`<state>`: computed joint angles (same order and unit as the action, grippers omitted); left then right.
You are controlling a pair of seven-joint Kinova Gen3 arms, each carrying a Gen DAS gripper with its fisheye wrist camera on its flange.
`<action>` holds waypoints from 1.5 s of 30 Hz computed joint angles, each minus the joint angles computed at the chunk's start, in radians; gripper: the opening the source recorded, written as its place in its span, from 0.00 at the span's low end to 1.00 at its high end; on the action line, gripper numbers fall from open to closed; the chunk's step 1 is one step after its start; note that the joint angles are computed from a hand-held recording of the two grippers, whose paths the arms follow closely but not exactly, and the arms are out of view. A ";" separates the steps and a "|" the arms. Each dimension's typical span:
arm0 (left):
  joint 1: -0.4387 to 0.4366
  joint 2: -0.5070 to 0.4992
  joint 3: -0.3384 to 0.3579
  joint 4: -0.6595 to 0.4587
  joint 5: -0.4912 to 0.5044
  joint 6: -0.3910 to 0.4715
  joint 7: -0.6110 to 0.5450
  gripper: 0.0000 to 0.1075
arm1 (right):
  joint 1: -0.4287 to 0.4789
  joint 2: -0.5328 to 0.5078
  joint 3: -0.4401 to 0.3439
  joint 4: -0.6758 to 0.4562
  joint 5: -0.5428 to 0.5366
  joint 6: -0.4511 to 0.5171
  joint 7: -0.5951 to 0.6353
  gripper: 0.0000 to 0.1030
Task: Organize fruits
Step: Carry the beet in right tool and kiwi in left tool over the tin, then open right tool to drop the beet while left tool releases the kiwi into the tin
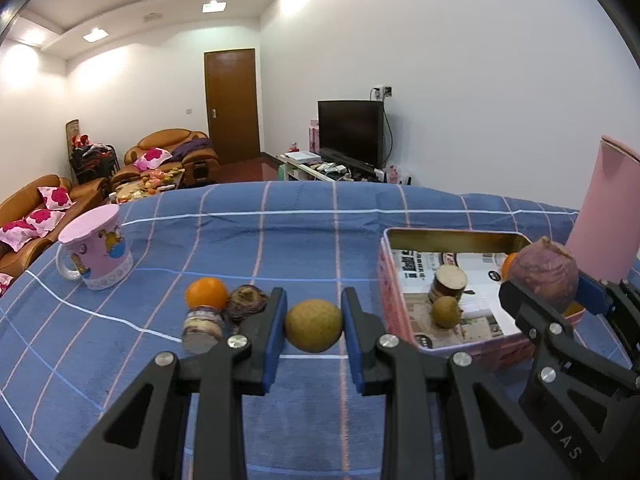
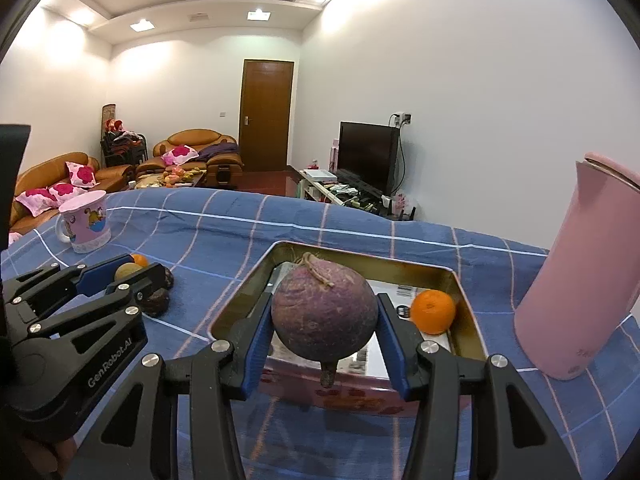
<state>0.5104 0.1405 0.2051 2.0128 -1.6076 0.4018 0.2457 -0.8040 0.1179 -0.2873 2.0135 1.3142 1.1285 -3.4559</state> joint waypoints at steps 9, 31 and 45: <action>0.048 0.031 0.013 -0.038 0.017 0.029 -0.024 0.27 | 0.028 -0.029 0.004 0.032 -0.010 -0.005 0.001 0.50; 0.185 0.118 -0.023 -0.163 0.078 0.040 -0.110 0.27 | 0.131 -0.108 -0.002 0.104 -0.033 -0.002 -0.035 0.50; 0.241 0.169 -0.113 -0.246 0.165 -0.050 -0.169 0.27 | 0.202 -0.141 0.004 0.115 -0.056 -0.030 -0.065 0.50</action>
